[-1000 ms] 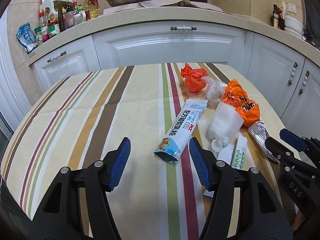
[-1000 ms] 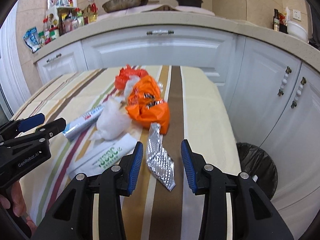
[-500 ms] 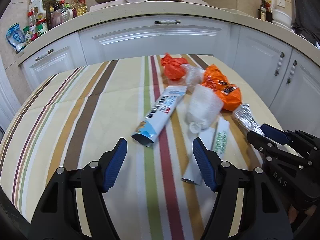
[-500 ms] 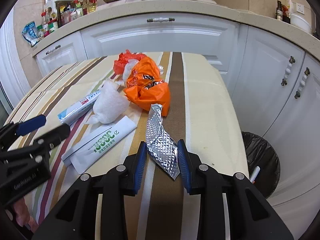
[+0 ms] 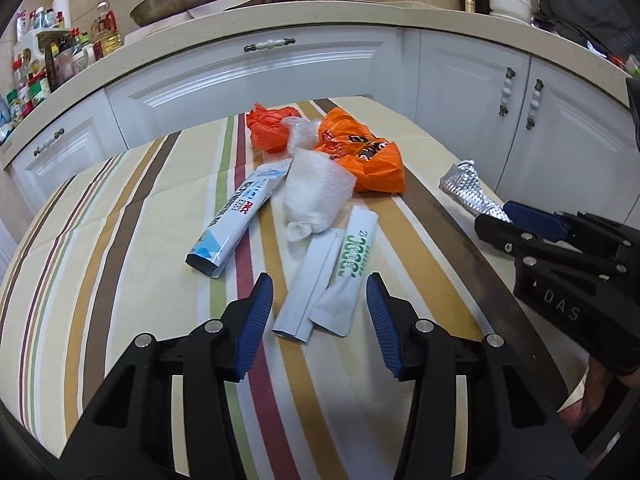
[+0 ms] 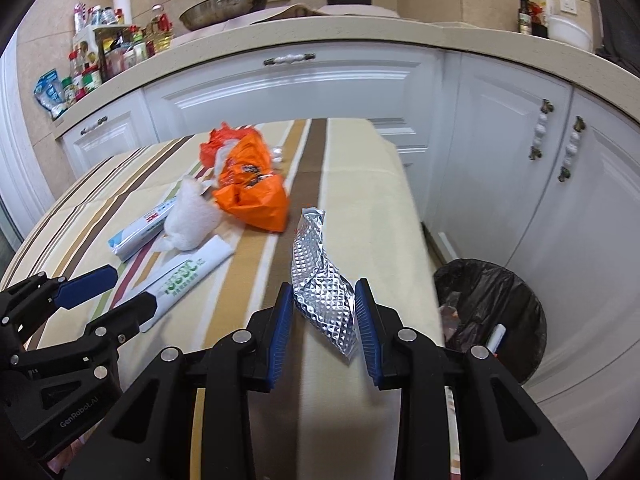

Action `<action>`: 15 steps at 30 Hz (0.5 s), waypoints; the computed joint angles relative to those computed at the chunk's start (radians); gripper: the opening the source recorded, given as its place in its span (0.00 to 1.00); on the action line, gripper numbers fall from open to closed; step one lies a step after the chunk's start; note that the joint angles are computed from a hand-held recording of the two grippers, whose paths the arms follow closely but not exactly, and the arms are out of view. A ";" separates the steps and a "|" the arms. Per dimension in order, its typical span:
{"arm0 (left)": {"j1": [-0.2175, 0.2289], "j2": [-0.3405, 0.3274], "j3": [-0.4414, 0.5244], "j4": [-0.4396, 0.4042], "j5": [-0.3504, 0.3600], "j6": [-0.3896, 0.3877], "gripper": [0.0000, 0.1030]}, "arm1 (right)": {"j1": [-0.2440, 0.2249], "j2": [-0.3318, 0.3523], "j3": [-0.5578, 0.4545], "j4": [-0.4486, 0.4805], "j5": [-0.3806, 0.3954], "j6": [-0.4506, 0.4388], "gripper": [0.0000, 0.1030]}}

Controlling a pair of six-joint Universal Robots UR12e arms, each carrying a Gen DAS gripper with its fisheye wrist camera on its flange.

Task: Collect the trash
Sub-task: 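Grasp the silver foil wrapper with the right gripper, then carry the foil wrapper toward the bin with the right gripper while the left gripper grasps the white-green tube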

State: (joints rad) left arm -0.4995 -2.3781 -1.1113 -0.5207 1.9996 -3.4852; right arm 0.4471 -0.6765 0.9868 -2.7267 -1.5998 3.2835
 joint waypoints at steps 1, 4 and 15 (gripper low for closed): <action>-0.002 -0.003 0.004 -0.002 0.002 0.008 0.46 | -0.001 -0.003 0.008 -0.010 -0.008 0.000 0.32; -0.006 -0.009 0.013 -0.016 0.001 0.025 0.45 | -0.004 -0.013 0.031 -0.036 -0.035 0.004 0.32; -0.012 -0.034 0.059 -0.072 -0.016 0.055 0.37 | -0.024 -0.035 0.084 -0.081 -0.041 0.052 0.32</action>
State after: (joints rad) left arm -0.5119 -2.4119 -1.0527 -0.5931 1.9839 -3.4302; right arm 0.4228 -0.7118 1.0704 -2.8077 -1.6406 3.3352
